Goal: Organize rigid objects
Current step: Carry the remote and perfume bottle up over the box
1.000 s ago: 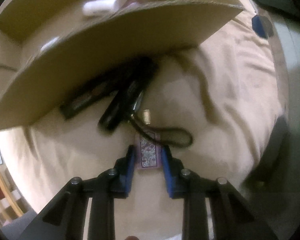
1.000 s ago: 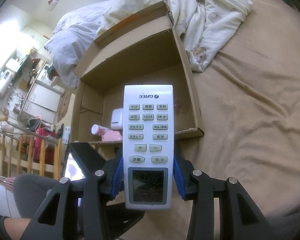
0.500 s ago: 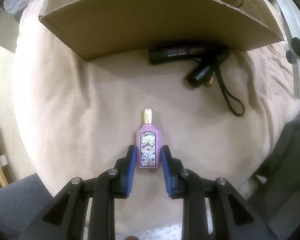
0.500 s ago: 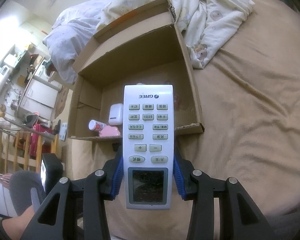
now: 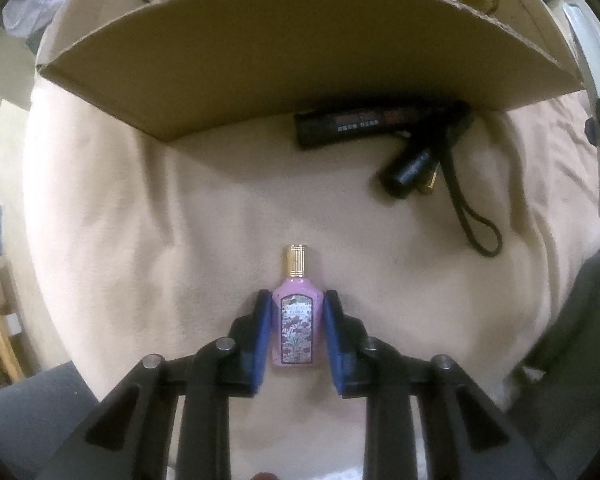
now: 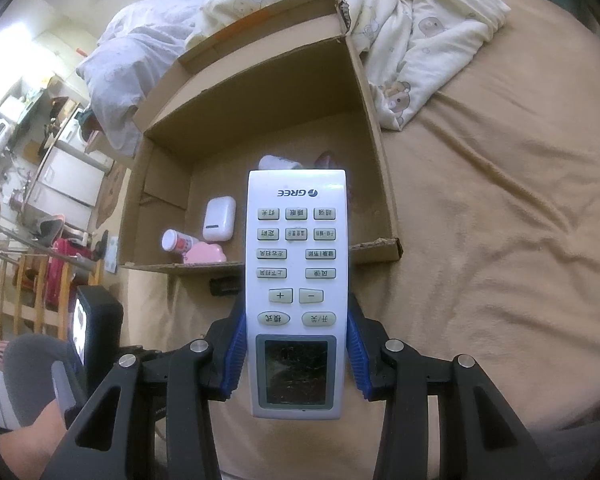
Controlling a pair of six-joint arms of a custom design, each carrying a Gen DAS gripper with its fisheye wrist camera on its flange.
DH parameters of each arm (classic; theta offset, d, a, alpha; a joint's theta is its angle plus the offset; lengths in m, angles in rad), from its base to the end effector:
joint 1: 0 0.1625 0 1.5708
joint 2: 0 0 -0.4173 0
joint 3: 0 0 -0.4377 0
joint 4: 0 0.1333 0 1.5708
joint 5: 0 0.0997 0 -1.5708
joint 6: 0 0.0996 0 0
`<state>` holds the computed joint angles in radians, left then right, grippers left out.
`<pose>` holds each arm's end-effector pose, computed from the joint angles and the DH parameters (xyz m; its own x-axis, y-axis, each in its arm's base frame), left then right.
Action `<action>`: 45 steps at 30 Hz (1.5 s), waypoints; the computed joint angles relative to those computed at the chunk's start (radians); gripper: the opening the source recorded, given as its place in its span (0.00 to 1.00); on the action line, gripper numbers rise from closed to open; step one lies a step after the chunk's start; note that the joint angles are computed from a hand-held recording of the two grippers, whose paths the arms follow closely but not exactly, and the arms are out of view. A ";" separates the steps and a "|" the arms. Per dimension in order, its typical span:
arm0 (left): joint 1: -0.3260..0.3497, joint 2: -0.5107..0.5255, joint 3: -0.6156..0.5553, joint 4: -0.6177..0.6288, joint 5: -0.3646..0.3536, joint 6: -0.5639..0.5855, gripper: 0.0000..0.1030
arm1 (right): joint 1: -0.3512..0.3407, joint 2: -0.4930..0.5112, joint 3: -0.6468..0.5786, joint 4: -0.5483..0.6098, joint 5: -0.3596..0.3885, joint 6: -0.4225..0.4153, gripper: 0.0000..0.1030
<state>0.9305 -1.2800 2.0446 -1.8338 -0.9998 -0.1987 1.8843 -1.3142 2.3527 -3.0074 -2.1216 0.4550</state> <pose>-0.1383 -0.4988 0.1379 -0.6126 0.5583 -0.5595 0.4110 0.8297 0.3778 0.2169 -0.4057 0.1494 -0.9092 0.3227 0.2630 0.1284 0.8183 -0.5602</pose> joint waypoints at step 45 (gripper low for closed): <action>-0.081 0.021 -0.141 -0.294 0.088 0.124 0.22 | 0.021 0.081 -0.096 -0.141 -0.038 -0.280 0.44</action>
